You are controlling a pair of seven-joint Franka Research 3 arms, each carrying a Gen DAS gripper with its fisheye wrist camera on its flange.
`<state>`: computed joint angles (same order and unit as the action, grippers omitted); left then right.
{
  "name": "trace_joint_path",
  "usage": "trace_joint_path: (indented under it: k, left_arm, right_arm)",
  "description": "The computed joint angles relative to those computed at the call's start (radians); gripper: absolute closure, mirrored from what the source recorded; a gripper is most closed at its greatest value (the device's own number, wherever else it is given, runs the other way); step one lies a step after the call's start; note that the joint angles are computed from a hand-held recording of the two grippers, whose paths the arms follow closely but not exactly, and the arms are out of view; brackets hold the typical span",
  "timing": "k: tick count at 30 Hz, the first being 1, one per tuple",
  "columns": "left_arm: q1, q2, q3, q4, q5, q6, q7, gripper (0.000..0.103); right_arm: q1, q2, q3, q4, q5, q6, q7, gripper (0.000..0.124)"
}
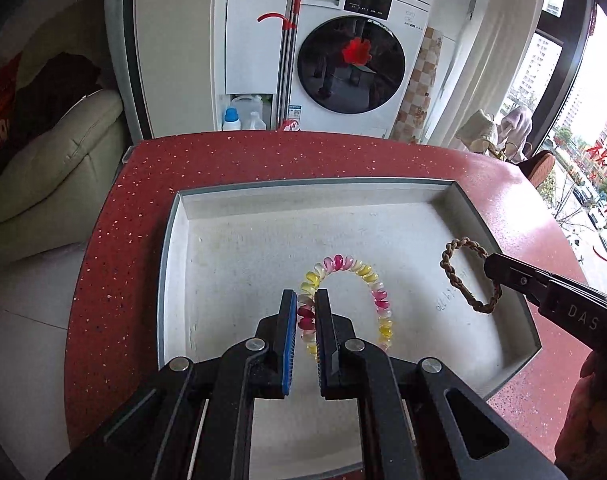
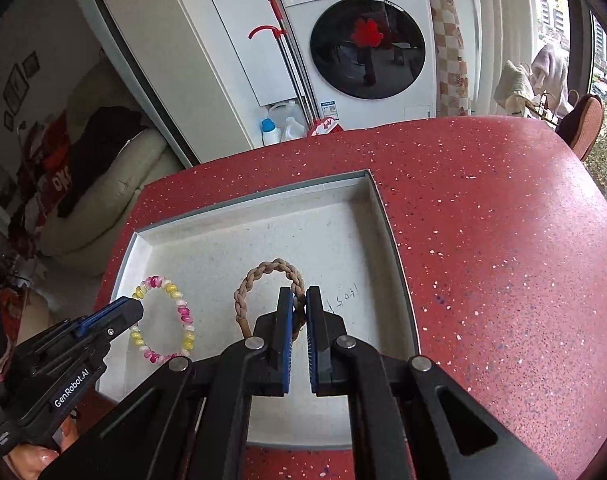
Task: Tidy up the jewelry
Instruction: 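Carry both bracelets over the grey tray with both tools, then lower the bracelets into the tray and open both tools, then withdraw both open tools from the tray back toward the jewelry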
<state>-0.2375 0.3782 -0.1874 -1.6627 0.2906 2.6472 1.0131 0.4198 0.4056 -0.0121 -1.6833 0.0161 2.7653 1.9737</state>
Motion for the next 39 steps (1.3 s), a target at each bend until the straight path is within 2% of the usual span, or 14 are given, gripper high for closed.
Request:
trace_joint_path:
  k: [4, 10, 13, 15, 18, 19, 29, 30, 31, 32, 33, 35, 37, 39]
  left_arm:
    - [-0.029, 0.049, 0.021, 0.049, 0.047, -0.055, -0.019, 0.076]
    - [-0.069, 0.084, 0.04, 0.088, 0.123, -0.118, -0.038, 0.076]
    - [-0.096, 0.083, 0.058, 0.091, 0.188, -0.138, -0.066, 0.076]
    - [-0.089, 0.083, 0.046, 0.098, 0.177, -0.152, -0.068, 0.075]
    - [-0.069, 0.054, 0.035, 0.054, 0.155, -0.092, -0.081, 0.076]
    - [-0.068, 0.044, 0.037, 0.042, 0.159, -0.079, -0.092, 0.075]
    - [-0.043, -0.068, 0.026, -0.083, 0.157, 0.015, -0.147, 0.074]
    - [-0.043, -0.088, 0.028, -0.105, 0.165, 0.029, -0.157, 0.068]
    - [-0.042, -0.108, 0.029, -0.128, 0.173, 0.043, -0.169, 0.02]
    - [-0.048, -0.13, 0.036, -0.149, 0.196, 0.045, -0.198, 0.0]
    - [-0.063, -0.157, 0.055, -0.18, 0.259, 0.067, -0.264, 0.0]
    - [-0.053, -0.19, 0.042, -0.211, 0.28, 0.074, -0.27, 0.0]
    - [-0.038, -0.226, 0.026, -0.251, 0.269, 0.082, -0.261, 0.0]
    - [-0.033, -0.265, 0.021, -0.294, 0.296, 0.09, -0.287, 0.0]
  right_arm:
    - [0.002, 0.063, -0.008, 0.066, -0.003, -0.047, 0.009, 0.117]
    - [0.005, 0.093, -0.007, 0.087, -0.002, -0.091, 0.01, 0.116]
    - [0.012, 0.085, -0.012, 0.07, -0.012, -0.077, 0.012, 0.116]
    - [0.012, 0.086, -0.01, 0.074, -0.014, -0.086, 0.01, 0.111]
    - [0.01, 0.06, -0.006, 0.047, -0.004, -0.072, 0.02, 0.084]
    - [0.011, 0.044, -0.006, 0.025, -0.005, -0.049, 0.023, 0.08]
    - [0.005, -0.084, 0.006, -0.12, 0.005, 0.042, 0.037, 0.07]
    - [0.005, -0.098, 0.007, -0.136, 0.003, 0.051, 0.039, 0.068]
    - [0.0, -0.112, 0.012, -0.151, 0.008, 0.058, 0.035, 0.065]
    - [-0.001, -0.123, 0.017, -0.162, 0.01, 0.063, 0.034, 0.065]
    - [-0.011, -0.137, 0.027, -0.179, 0.024, 0.072, 0.02, 0.065]
    - [-0.015, -0.17, 0.037, -0.217, 0.034, 0.09, 0.007, 0.063]
    - [-0.018, -0.201, 0.044, -0.255, 0.036, 0.106, -0.002, 0.041]
    - [-0.024, -0.237, 0.056, -0.303, 0.051, 0.134, -0.018, 0.04]
